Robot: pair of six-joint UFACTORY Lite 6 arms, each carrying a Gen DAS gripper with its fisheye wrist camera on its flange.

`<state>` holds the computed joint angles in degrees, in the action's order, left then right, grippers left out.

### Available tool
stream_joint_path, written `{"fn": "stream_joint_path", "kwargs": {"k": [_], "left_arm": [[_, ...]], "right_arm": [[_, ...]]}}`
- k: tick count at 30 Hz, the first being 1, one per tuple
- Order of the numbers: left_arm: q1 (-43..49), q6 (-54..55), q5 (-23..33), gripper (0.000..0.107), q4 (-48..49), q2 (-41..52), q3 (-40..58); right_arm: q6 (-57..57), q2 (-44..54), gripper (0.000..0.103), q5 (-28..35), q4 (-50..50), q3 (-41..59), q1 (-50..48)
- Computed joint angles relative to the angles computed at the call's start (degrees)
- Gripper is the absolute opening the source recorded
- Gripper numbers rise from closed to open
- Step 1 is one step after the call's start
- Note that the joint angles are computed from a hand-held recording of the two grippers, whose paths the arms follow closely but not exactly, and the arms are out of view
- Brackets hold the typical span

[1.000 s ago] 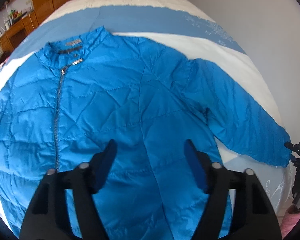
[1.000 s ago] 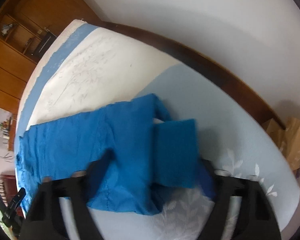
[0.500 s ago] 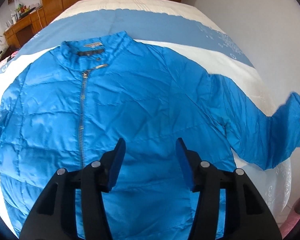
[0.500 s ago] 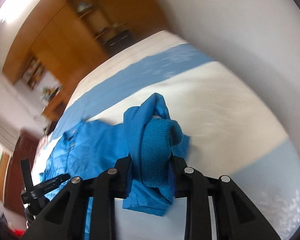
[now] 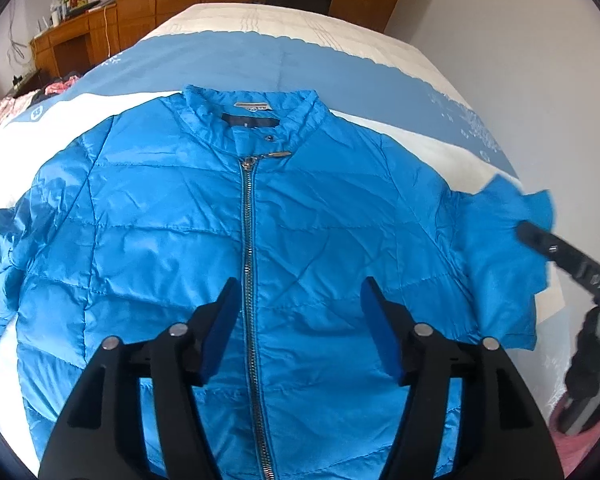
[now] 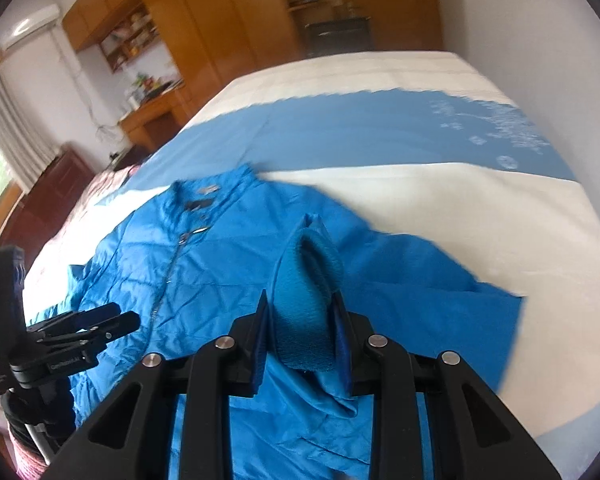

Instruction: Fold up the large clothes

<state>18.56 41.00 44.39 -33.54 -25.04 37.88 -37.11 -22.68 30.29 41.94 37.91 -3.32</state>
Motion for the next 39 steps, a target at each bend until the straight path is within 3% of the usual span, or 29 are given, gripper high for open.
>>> {"fn": "stream_joint_path", "kwargs": {"k": [2,5,9,16,19,21,25,28,33,39], "left_arm": [[1.99,2.59,1.38,0.072,-2.33,1.22,0.42],[5.39,7.12,4.4,0.079,-6.56,2.99,0.43],[5.74,8.83,6.1,0.082,-9.54,5.63,0.24],[-6.67,3.68,-0.4,0.082,-10.47,12.08,-0.47],[-11.47,2.92,-2.73,0.082,-13.01,17.08,0.87],[-15.87,1.42,-6.5,0.075,-13.17,18.68,1.38],[-21.72,0.15,-10.84,0.047,-13.26,20.8,2.52],[-21.73,0.08,-13.02,0.019,-13.56,16.0,0.22],[-9.56,3.41,-9.28,0.017,-12.32,1.98,-3.77],[16.29,17.26,2.96,0.017,-16.1,1.62,1.56]], "right_arm": [[-4.51,2.25,0.036,2.06,5.05,0.96,0.88],[-17.23,2.46,0.042,12.29,15.4,0.67,-3.49],[-13.58,-3.48,0.042,10.19,10.54,-1.37,-4.59],[-3.61,-5.17,0.042,3.71,-2.06,-2.98,-14.15],[-9.97,-1.18,0.042,4.21,3.08,-2.76,-21.08],[-12.98,1.94,0.042,5.1,5.02,-1.35,-24.1],[-15.94,3.97,0.042,5.11,6.58,-0.33,-27.46],[-18.75,5.36,0.042,6.5,8.76,0.63,-29.76],[-25.04,7.46,0.042,13.09,14.67,2.41,-36.24],[-27.05,9.28,0.043,16.09,17.01,2.13,-34.6]]}}
